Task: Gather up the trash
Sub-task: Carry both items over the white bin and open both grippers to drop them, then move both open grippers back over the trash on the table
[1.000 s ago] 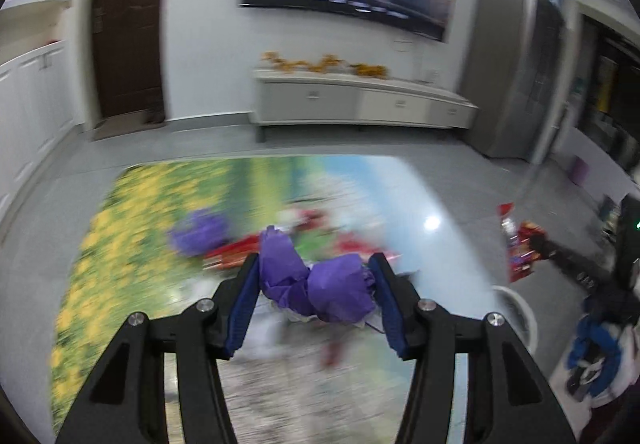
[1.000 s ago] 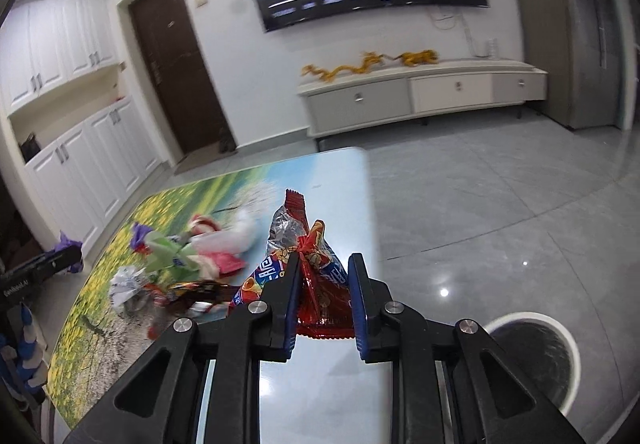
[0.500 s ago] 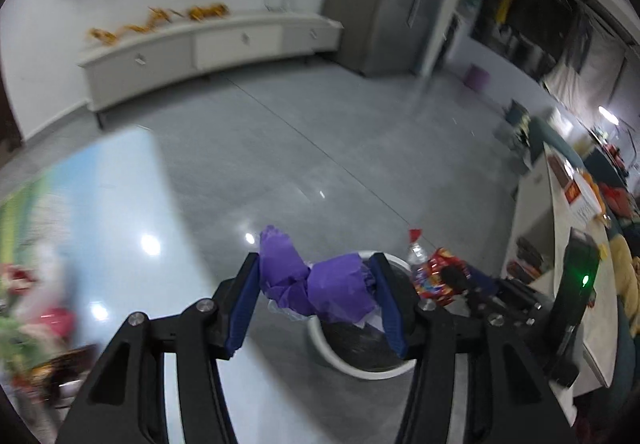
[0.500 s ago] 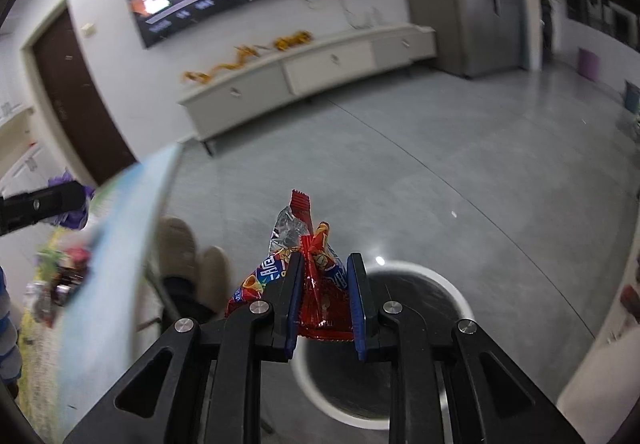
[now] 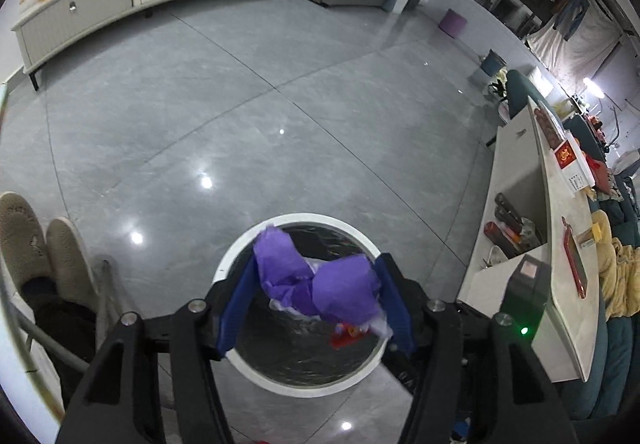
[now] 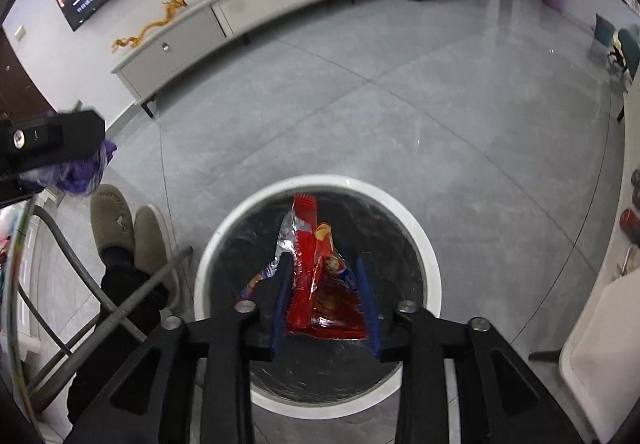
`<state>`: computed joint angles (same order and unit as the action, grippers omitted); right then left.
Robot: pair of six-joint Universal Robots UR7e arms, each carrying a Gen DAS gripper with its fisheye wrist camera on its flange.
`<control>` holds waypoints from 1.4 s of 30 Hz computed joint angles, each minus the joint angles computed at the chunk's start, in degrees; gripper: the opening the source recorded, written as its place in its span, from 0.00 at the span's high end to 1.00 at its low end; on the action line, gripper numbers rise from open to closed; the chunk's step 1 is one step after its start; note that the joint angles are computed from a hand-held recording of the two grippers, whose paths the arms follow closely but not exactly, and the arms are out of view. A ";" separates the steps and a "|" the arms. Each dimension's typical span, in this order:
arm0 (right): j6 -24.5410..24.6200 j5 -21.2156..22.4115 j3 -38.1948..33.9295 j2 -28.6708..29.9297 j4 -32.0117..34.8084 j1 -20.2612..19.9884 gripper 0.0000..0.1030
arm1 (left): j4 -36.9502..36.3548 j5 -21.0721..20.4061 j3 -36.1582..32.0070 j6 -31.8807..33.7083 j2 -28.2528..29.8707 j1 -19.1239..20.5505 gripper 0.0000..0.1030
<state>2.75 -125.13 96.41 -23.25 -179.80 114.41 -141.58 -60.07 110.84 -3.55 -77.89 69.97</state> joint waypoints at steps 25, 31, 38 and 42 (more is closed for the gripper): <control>-0.99 -3.00 1.24 -4.14 -1.46 4.50 0.50 | -4.90 4.12 5.67 0.01 -9.47 -5.79 0.32; -3.53 -2.66 0.35 -4.50 -3.14 8.85 0.50 | -8.10 13.06 12.15 2.80 -18.97 -9.32 0.32; -7.40 -1.78 -3.65 -3.29 -3.26 14.90 0.50 | -4.00 20.42 14.96 3.65 -31.37 -11.45 0.32; -8.60 0.03 -6.66 -1.91 -2.36 18.13 0.49 | -1.07 25.21 15.95 4.21 -39.10 -12.44 0.32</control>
